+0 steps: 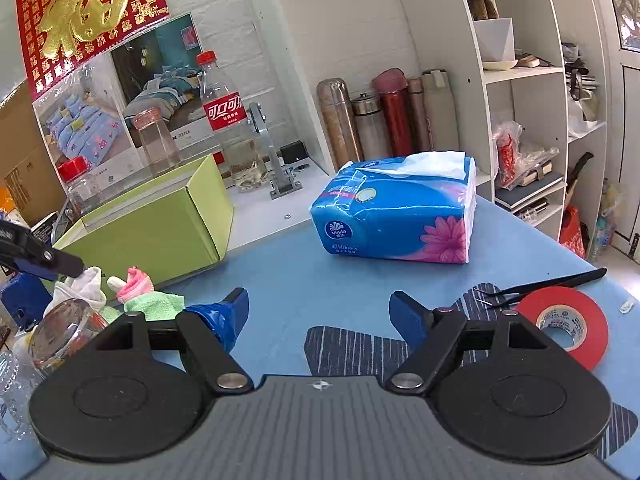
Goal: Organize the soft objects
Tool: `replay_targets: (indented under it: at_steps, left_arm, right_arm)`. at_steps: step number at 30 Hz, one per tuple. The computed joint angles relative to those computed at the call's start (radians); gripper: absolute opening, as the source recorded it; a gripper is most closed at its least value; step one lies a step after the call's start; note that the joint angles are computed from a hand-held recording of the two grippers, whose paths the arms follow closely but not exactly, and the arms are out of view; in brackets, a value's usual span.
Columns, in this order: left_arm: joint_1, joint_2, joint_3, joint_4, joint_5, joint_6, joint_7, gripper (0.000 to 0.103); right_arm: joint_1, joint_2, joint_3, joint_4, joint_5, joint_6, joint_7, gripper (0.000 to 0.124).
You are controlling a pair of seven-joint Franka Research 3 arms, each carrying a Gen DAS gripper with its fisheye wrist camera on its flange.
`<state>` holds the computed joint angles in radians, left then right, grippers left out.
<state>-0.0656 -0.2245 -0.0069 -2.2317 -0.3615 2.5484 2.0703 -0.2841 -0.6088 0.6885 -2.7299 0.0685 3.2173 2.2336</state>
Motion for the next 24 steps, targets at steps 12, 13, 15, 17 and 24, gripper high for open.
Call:
replay_targets:
  at_steps: [12,13,15,17,24]
  left_arm:
    - [0.294,-0.082,-0.03,-0.157,0.518,0.167,-0.502,0.102]
    - [0.338,-0.083,-0.04,-0.161,0.592,0.166,-0.579,0.102]
    - [0.347,-0.092,0.003,-0.174,0.605,0.172,-0.628,0.102]
    - [0.287,-0.118,0.099,-0.198,0.478,0.19,-0.561,0.102]
    - [0.22,-0.191,0.167,-0.279,0.31,0.252,-0.43,0.102]
  right_arm:
    - [0.092,0.128,-0.092,0.141,-0.059,-0.006,-0.157,0.064]
    - [0.135,0.167,-0.131,0.178,-0.07,-0.029,-0.199,0.064]
    - [0.253,0.258,-0.237,0.267,-0.092,-0.079,-0.305,0.064]
    - [0.399,0.355,-0.363,0.387,-0.076,-0.189,-0.426,0.064]
    - [0.583,0.654,-0.484,0.83,-0.013,-0.659,-0.617,0.065]
